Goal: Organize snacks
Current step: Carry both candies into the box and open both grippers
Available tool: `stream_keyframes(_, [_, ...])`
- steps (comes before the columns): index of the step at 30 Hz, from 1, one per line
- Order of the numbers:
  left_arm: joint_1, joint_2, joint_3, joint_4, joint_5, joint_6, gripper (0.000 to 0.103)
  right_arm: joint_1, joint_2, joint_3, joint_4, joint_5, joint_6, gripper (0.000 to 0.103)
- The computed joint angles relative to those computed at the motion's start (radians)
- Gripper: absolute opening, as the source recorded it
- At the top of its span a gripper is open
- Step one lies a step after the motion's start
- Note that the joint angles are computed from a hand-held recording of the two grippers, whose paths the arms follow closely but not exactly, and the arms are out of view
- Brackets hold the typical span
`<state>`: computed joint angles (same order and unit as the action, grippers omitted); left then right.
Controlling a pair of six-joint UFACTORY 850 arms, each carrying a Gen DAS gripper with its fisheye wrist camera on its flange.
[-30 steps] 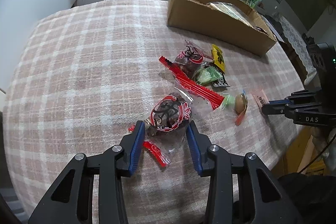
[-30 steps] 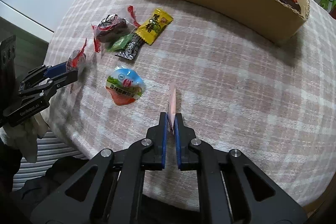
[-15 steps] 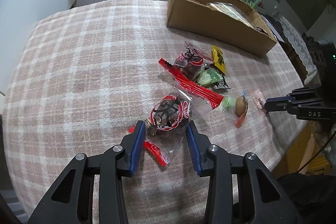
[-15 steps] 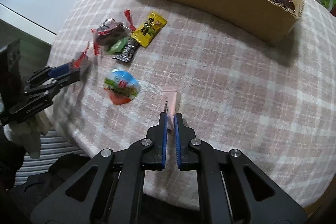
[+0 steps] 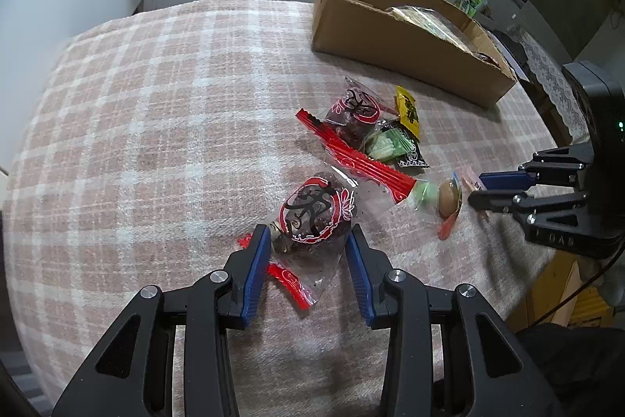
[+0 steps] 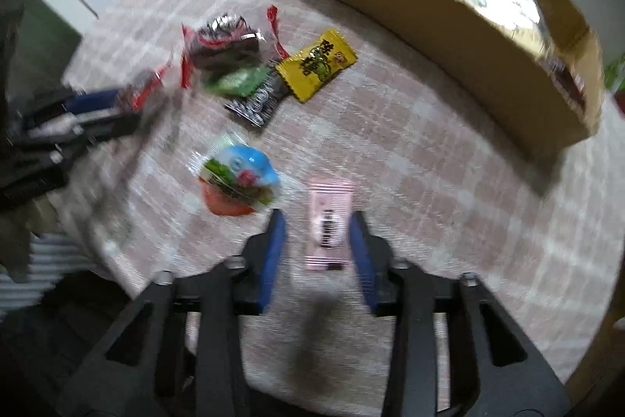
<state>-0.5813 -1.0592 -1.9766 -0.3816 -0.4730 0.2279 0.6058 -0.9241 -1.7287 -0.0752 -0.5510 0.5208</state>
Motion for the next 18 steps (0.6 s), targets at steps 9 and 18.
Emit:
stream_keyframes(9, [-0.002,0.028,0.022,-0.017,0.027,-0.002,0.034,-0.038,0.090,0.125,0.128,0.113,-0.040,0.020])
stream_keyframes(18, [-0.001,0.012,-0.063,-0.001,0.034,-0.004,0.034,-0.061,0.183,0.195,-0.015,0.189,0.113,0.020])
